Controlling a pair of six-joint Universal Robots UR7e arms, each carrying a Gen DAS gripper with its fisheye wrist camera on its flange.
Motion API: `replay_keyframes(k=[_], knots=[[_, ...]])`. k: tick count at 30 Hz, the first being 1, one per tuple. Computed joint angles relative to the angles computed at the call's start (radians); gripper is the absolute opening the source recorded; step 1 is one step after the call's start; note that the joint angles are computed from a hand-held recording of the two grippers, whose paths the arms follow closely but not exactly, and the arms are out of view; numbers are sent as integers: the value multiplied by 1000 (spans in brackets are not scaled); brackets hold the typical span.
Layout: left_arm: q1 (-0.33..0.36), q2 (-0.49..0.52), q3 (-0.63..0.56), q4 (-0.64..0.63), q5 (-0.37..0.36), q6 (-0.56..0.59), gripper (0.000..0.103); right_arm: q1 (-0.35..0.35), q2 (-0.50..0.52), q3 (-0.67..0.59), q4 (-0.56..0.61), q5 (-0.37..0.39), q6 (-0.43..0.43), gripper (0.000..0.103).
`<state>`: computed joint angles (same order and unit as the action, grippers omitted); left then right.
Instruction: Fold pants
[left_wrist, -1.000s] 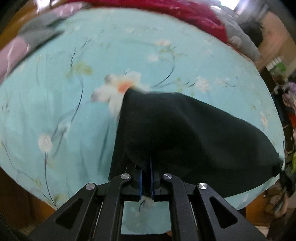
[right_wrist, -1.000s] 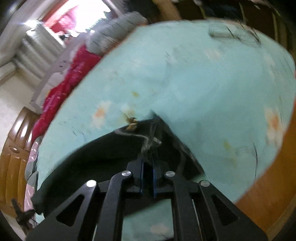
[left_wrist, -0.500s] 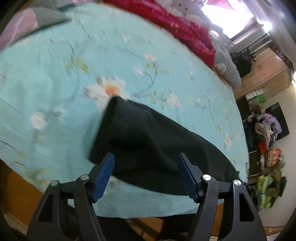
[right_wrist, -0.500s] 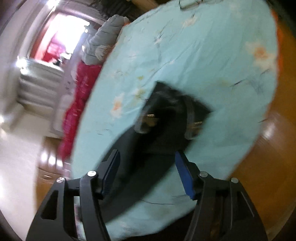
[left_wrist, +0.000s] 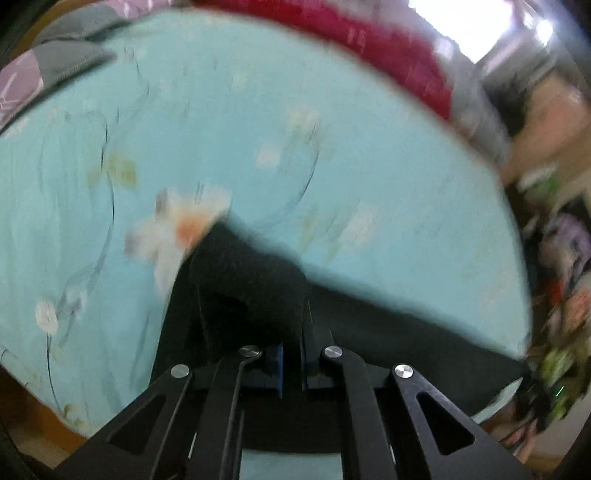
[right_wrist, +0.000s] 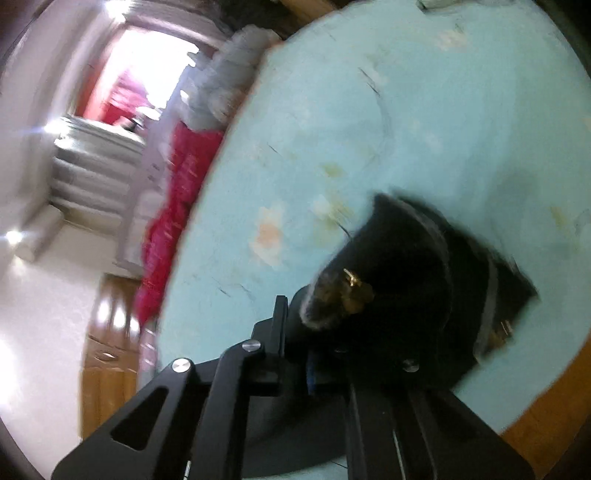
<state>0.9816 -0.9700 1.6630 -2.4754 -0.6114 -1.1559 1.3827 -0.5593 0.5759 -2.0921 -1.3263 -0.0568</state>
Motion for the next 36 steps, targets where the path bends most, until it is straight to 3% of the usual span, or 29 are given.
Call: replay_keyframes(k=[2,5,7,10,12,14,20,21,22,24,27,28,29,30,31,32,34,36], knots=[[-45,-17,22,-143,90,92,5,4,-14,-2,-66,110,-4,9],[-85,-51,104,-265,86,133,5,9,-51,19,-111,149,-49,9],[-84,-65,166,-224,37,80,5,-8,-93,91,-107,127,-60,9],[-29,-68,212,-95,-84,-83,5,-38,-140,198,-73,18,-90,11],[2,-75,263,-188,-147,-134,5,-48,-154,252,-82,-37,-65,12],[4,-74,292,-294,-142,-115,5,-54,-151,256,-80,-51,-33,12],[-10,-63,235,-200,-104,-108,8,-50,-130,228,-56,-41,-20,14],[-18,-62,234,-190,-96,-115,11,-51,-139,250,-73,-8,-8,23],[-20,-61,233,-182,-91,-117,14,-52,-157,286,-94,5,-9,52],[-18,-65,227,-168,-87,-123,28,-40,-174,334,-142,-40,-25,83],[-15,-60,225,-187,-92,-141,46,-26,-155,330,-213,-92,-38,82],[-8,-48,212,-191,-88,-139,48,-29,-140,309,-207,-69,-27,79],[-3,-39,197,-175,-81,-148,44,-30,-128,293,-207,-55,-18,75],[2,-30,176,-136,-72,-166,20,-25,-108,270,-209,-58,-10,56],[12,-18,141,-86,-65,-174,1,-20,-86,236,-185,-53,-15,24],[22,-12,115,-68,-75,-160,4,-14,-54,181,-128,-52,-32,9],[20,-17,88,-61,-44,-163,4,9,31,15,-3,-63,-60,6],[-8,-34,99,-185,-9,-89,4,14,49,-53,5,49,-68,6]])
